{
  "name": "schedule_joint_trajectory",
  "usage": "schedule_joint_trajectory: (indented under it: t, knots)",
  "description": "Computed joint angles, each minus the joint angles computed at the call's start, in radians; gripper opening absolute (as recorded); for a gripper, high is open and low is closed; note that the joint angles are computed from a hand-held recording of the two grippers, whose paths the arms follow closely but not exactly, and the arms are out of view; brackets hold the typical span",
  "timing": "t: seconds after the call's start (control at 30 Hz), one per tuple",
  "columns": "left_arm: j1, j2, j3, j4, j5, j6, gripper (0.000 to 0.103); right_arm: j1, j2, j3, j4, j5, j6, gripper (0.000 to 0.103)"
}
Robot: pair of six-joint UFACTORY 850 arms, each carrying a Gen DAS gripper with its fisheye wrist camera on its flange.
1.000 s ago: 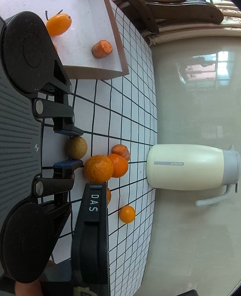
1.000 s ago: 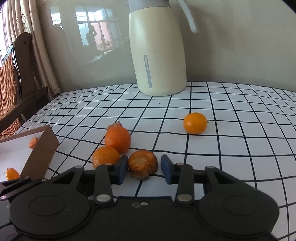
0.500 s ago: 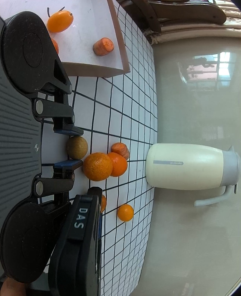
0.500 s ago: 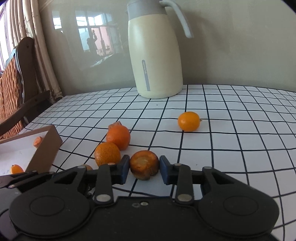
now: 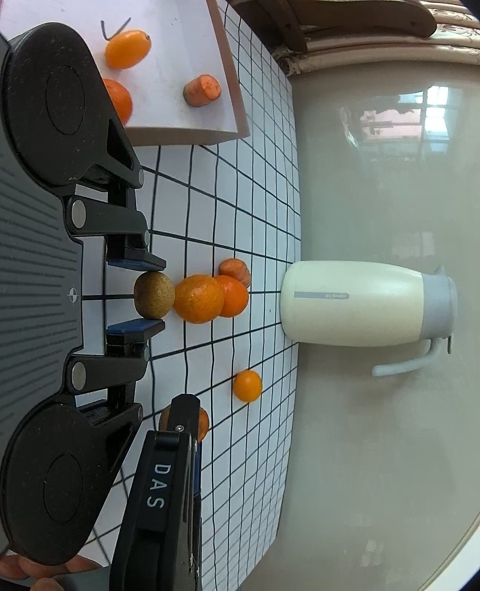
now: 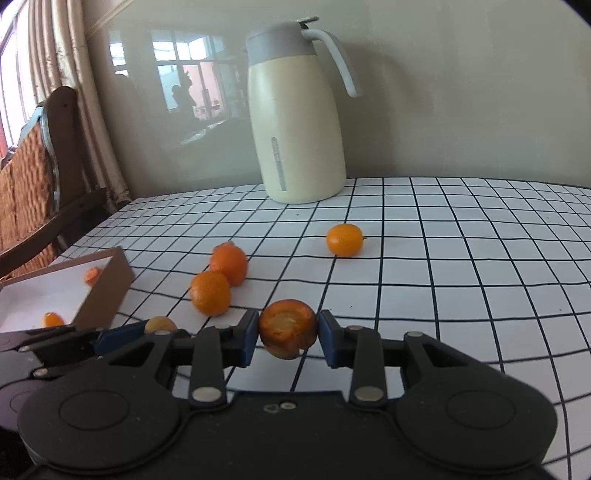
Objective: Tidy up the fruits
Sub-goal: 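Carry the kiwi and brown fruit with both tools over the white box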
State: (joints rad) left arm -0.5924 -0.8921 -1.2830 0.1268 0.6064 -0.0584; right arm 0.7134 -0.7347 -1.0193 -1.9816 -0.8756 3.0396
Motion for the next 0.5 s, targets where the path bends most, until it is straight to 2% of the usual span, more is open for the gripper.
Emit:
schedule_joint_trajectory:
  t: [0.3, 0.5]
  knots:
    - [0.043, 0.098, 0.147, 0.065, 0.117, -0.008, 0.028, 0.066, 0.022, 0.006, -0.004, -0.040, -0.025, 0.026]
    - [0.081, 0.147, 0.208, 0.071, 0.165, -0.012, 0.028, 0.089, 0.013, -0.029, -0.019, -0.044, -0.053, 0.026]
